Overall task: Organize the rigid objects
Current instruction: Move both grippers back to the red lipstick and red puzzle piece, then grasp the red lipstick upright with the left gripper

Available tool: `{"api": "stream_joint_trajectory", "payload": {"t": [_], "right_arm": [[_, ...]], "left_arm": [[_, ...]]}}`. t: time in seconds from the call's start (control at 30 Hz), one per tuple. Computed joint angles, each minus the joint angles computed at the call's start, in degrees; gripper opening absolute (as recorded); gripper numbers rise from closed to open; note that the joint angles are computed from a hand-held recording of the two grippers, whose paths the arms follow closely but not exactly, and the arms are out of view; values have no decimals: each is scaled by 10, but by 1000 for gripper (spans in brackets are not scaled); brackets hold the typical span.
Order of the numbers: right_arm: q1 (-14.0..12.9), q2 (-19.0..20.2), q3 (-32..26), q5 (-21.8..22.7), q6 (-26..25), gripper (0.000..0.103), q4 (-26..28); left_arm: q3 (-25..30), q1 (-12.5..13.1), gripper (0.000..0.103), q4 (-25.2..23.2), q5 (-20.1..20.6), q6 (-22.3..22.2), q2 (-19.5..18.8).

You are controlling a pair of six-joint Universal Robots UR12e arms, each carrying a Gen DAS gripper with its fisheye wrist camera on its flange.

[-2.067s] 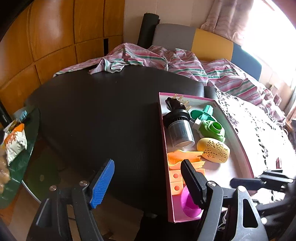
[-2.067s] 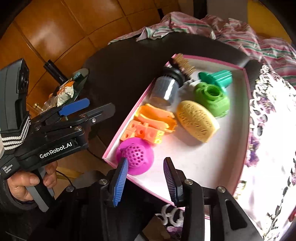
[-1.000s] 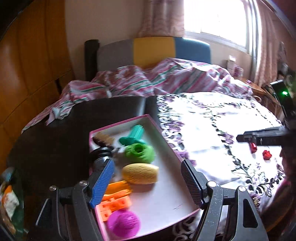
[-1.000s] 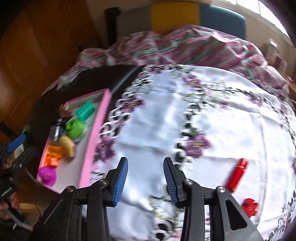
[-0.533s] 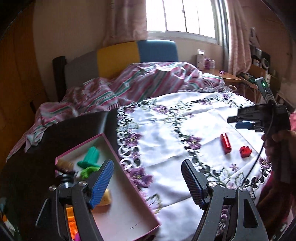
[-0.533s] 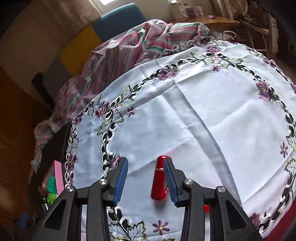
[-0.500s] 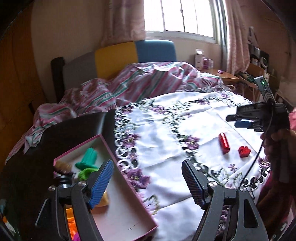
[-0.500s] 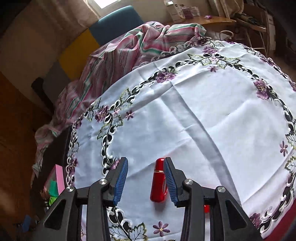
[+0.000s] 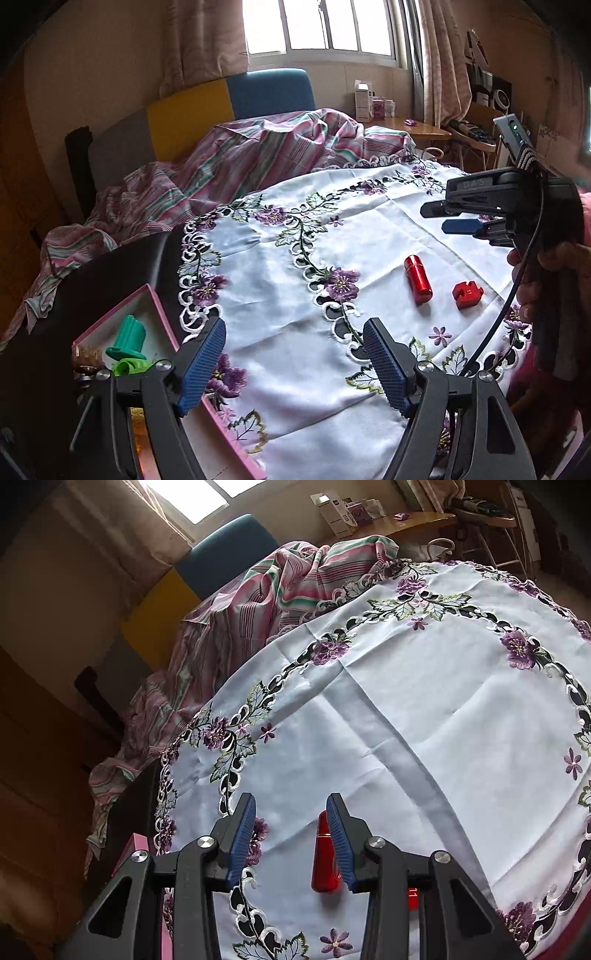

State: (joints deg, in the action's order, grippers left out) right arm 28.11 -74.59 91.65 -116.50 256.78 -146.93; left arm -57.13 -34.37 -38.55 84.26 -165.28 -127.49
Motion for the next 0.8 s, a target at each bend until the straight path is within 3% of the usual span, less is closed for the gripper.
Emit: {"api": "stream_joint_trajectory", "payload": {"t": [0.3,0.43,0.8], "right_arm": [[0,-3,11,-4,12,40,-26],[4,-6,11,-32,35,40,-11],[4,-7,18,-34,37,40,-34]], "left_arm": [[40,-7,79,-57,-9,0,-27],[85,-5,79,-132,-29,-39,-53],[249,-7,79,-263,-49,-97,-143]]}}
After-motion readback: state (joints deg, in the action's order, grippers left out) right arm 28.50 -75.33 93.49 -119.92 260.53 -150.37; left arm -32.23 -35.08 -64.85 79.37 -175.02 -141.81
